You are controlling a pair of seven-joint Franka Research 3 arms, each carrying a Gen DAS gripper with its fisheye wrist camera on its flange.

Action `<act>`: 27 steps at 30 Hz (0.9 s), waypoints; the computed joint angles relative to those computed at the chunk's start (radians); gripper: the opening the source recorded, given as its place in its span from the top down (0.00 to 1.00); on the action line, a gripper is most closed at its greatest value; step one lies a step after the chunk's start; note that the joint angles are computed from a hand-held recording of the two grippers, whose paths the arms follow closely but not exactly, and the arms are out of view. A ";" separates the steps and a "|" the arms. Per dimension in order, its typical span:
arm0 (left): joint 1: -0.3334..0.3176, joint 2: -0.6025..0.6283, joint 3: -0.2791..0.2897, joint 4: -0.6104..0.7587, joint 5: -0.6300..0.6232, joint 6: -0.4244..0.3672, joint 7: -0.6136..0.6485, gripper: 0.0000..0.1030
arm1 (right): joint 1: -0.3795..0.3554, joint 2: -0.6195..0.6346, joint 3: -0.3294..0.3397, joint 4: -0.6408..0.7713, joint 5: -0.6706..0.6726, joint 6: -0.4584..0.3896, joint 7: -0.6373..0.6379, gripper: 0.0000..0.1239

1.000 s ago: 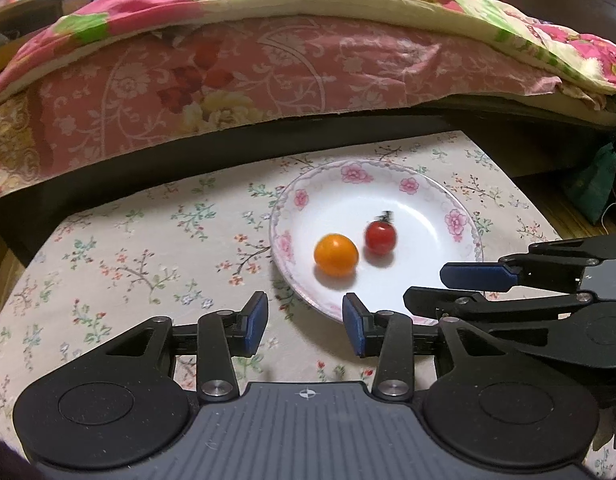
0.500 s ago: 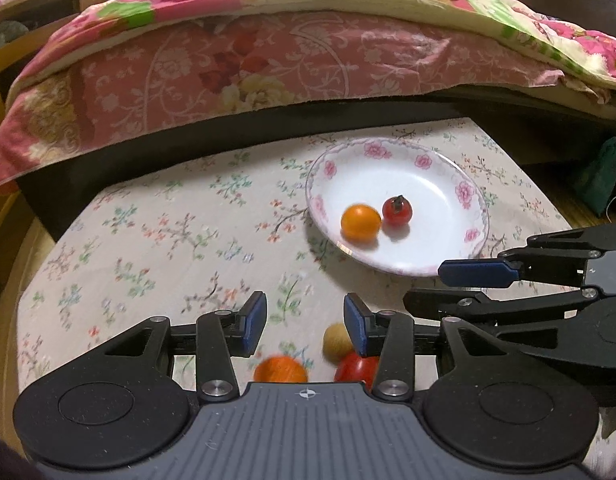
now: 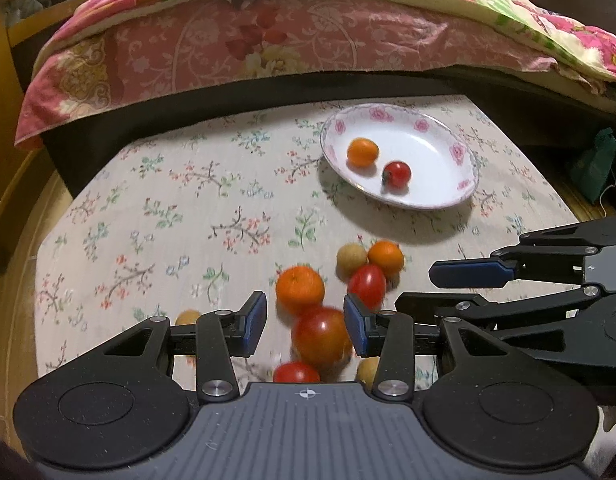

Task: Organize fruits
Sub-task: 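Withdraw both tools from the plate back toward the fruit cluster, then grasp a tan round fruit with the right gripper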

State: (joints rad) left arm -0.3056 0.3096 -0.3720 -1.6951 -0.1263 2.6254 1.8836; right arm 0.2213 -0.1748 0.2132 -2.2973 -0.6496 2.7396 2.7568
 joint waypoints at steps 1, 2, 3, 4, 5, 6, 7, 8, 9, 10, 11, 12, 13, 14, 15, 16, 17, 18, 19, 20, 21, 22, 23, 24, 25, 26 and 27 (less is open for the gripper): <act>0.006 -0.012 -0.003 -0.015 -0.008 0.000 0.007 0.50 | 0.004 -0.002 0.002 -0.002 0.006 0.000 0.002 0.74; 0.009 -0.020 -0.004 -0.023 -0.012 -0.006 0.011 0.50 | 0.007 -0.004 0.003 -0.006 0.013 0.002 0.003 0.74; 0.010 -0.027 -0.002 -0.028 -0.013 -0.015 0.013 0.50 | 0.011 -0.008 0.004 -0.011 0.023 0.006 0.003 0.74; 0.012 -0.035 -0.002 -0.036 -0.017 -0.022 0.020 0.50 | 0.014 -0.011 0.004 -0.016 0.034 0.011 0.002 0.74; 0.013 -0.043 0.000 -0.044 -0.019 -0.029 0.027 0.50 | 0.016 -0.012 0.007 -0.019 0.044 0.015 0.002 0.74; 0.014 -0.050 0.002 -0.053 -0.020 -0.034 0.033 0.50 | 0.018 -0.014 0.010 -0.023 0.049 0.017 0.001 0.74; 0.013 -0.057 0.005 -0.061 -0.020 -0.039 0.037 0.50 | 0.020 -0.016 0.013 -0.026 0.055 0.019 -0.001 0.74; 0.012 -0.063 0.008 -0.069 -0.018 -0.044 0.039 0.50 | 0.023 -0.017 0.015 -0.029 0.063 0.021 -0.008 0.74; 0.010 -0.068 0.012 -0.075 -0.014 -0.048 0.040 0.50 | 0.026 -0.017 0.016 -0.030 0.074 0.023 -0.018 0.74; 0.008 -0.072 0.016 -0.081 -0.011 -0.049 0.040 0.50 | 0.029 -0.016 0.017 -0.031 0.083 0.024 -0.027 0.74; 0.007 -0.075 0.019 -0.085 -0.008 -0.052 0.040 0.50 | 0.031 -0.014 0.020 -0.031 0.087 0.024 -0.033 0.74; 0.007 -0.077 0.021 -0.089 -0.006 -0.053 0.041 0.50 | 0.034 -0.011 0.021 -0.030 0.093 0.024 -0.042 0.74; 0.007 -0.079 0.023 -0.091 -0.007 -0.056 0.044 0.50 | 0.037 -0.007 0.021 -0.028 0.100 0.024 -0.052 0.74; 0.007 -0.081 0.025 -0.093 -0.007 -0.059 0.045 0.50 | 0.039 -0.003 0.022 -0.027 0.103 0.025 -0.056 0.74; 0.007 -0.082 0.026 -0.095 -0.006 -0.062 0.047 0.50 | 0.041 0.000 0.022 -0.027 0.107 0.028 -0.061 0.74; 0.006 -0.083 0.028 -0.097 -0.004 -0.064 0.047 0.50 | 0.044 0.004 0.021 -0.026 0.111 0.032 -0.066 0.74; 0.005 -0.082 0.030 -0.098 0.002 -0.066 0.046 0.50 | 0.047 0.007 0.019 -0.027 0.117 0.036 -0.074 0.74; 0.002 -0.079 0.033 -0.097 0.011 -0.070 0.041 0.50 | 0.049 0.010 0.018 -0.028 0.120 0.041 -0.079 0.74; 0.000 -0.077 0.036 -0.096 0.022 -0.073 0.037 0.50 | 0.053 0.013 0.014 -0.028 0.131 0.045 -0.092 0.74; -0.001 -0.075 0.038 -0.096 0.030 -0.074 0.035 0.50 | 0.056 0.017 0.012 -0.028 0.140 0.047 -0.103 0.74; -0.002 -0.073 0.040 -0.095 0.037 -0.076 0.032 0.50 | 0.059 0.023 0.009 -0.026 0.150 0.050 -0.115 0.74; -0.002 -0.070 0.041 -0.094 0.041 -0.078 0.030 0.50 | 0.062 0.029 0.006 -0.025 0.159 0.052 -0.126 0.74; -0.001 -0.067 0.041 -0.091 0.043 -0.082 0.028 0.50 | 0.064 0.033 0.004 -0.025 0.164 0.055 -0.131 0.74; 0.001 -0.064 0.041 -0.087 0.042 -0.087 0.027 0.49 | 0.066 0.036 0.000 -0.026 0.171 0.060 -0.140 0.74; 0.003 -0.060 0.040 -0.083 0.039 -0.090 0.029 0.46 | 0.068 0.041 -0.003 -0.027 0.177 0.064 -0.148 0.74; 0.004 -0.058 0.039 -0.083 0.039 -0.088 0.030 0.45 | 0.068 0.046 -0.005 -0.025 0.178 0.064 -0.151 0.74; 0.003 -0.058 0.040 -0.085 0.045 -0.082 0.029 0.45 | 0.069 0.053 -0.008 -0.023 0.182 0.061 -0.156 0.74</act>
